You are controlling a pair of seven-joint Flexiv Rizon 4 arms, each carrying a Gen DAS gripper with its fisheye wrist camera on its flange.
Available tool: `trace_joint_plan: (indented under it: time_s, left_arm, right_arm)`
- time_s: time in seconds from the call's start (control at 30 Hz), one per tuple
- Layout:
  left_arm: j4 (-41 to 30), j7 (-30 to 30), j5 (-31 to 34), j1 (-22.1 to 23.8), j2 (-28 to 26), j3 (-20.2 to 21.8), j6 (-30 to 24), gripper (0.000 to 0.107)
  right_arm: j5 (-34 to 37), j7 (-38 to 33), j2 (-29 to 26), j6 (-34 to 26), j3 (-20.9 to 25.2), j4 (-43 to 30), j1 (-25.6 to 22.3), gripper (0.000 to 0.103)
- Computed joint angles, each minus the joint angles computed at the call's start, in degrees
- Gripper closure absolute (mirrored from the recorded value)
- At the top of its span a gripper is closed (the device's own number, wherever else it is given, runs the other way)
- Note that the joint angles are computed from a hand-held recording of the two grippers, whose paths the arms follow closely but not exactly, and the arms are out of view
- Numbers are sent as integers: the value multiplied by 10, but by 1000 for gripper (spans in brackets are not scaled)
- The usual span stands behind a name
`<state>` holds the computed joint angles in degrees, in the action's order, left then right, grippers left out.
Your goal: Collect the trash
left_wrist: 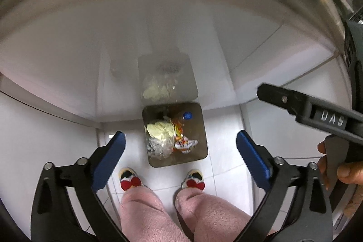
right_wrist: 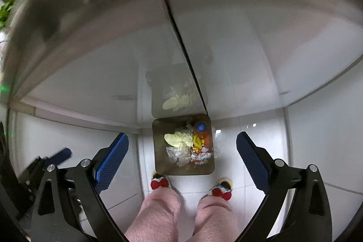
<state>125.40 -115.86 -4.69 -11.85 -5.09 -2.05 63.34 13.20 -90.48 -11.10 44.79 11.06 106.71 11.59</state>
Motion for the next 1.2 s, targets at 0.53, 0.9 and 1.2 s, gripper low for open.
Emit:
trace_joint_plan:
  time_s: [0.53, 0.9, 1.2]
  left_arm:
    - [-138, -115, 211, 53, 157, -25, -162, 12]
    - [-221, -134, 280, 89, 216, -64, -191, 12]
    - [-264, -138, 308, 103, 231, -88, -234, 12]
  right_arm:
    - [-55, -22, 118, 64, -26, -44, -2, 3]
    - [-124, 28, 154, 158, -33, -75, -1, 3]
    - [-156, 66, 169, 153, -31, -84, 4, 3]
